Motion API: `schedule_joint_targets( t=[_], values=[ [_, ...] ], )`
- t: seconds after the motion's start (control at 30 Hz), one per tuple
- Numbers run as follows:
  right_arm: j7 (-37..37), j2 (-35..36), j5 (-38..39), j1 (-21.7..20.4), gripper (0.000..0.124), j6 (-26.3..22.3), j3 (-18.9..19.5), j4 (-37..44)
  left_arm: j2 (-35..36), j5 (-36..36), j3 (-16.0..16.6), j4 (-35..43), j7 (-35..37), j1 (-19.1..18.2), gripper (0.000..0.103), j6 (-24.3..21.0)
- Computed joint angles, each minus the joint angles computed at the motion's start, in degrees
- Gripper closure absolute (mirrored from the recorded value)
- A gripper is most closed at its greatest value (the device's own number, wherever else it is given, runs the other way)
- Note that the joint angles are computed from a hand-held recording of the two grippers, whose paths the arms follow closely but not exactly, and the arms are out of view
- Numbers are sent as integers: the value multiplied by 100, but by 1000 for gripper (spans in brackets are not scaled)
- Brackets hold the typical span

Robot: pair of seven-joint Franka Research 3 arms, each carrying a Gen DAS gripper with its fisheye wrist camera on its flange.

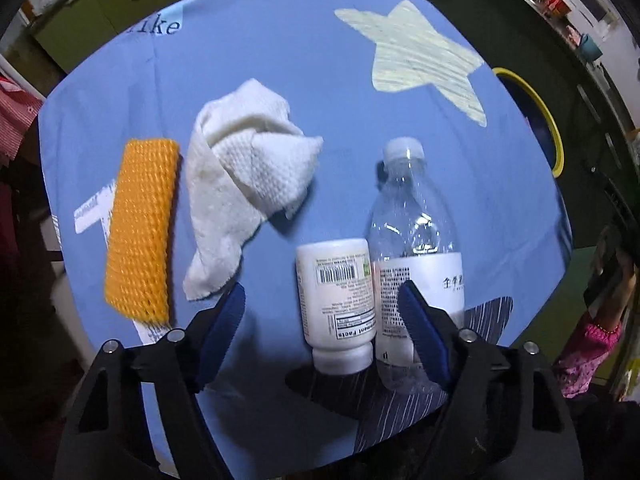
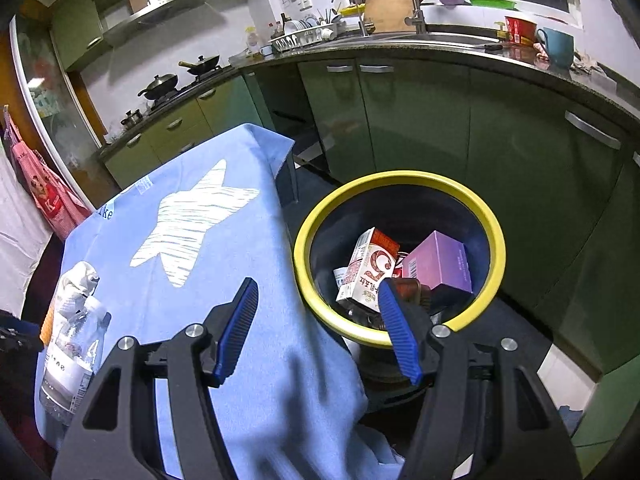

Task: Collect trash
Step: 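Reach the left gripper to the white pill bottle and grasp it, then carry the pill bottle over the bin and open the left gripper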

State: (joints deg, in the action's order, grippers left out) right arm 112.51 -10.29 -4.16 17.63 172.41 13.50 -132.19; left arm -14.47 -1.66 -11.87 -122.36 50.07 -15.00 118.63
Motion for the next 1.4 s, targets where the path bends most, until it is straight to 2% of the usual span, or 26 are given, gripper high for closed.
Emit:
schedule_joint_targets(
  t=[0.53,0.73,1.1,1.4],
  values=[
    [-278,17,236,125,63,-27,-43,46,363,-402,72,-2,319,65,41,119],
    [-421,33,369,217,63,-55,-117,55,568,-513,74,74,380,110,52,158],
    [-475,40,409,227,61,-76,-109,69,699,-525,19,55,368,133,54,270],
    [-433,60,360,226,61,-74,-93,85,87,-120,10,-138,204,109,56,-63]
  ],
)
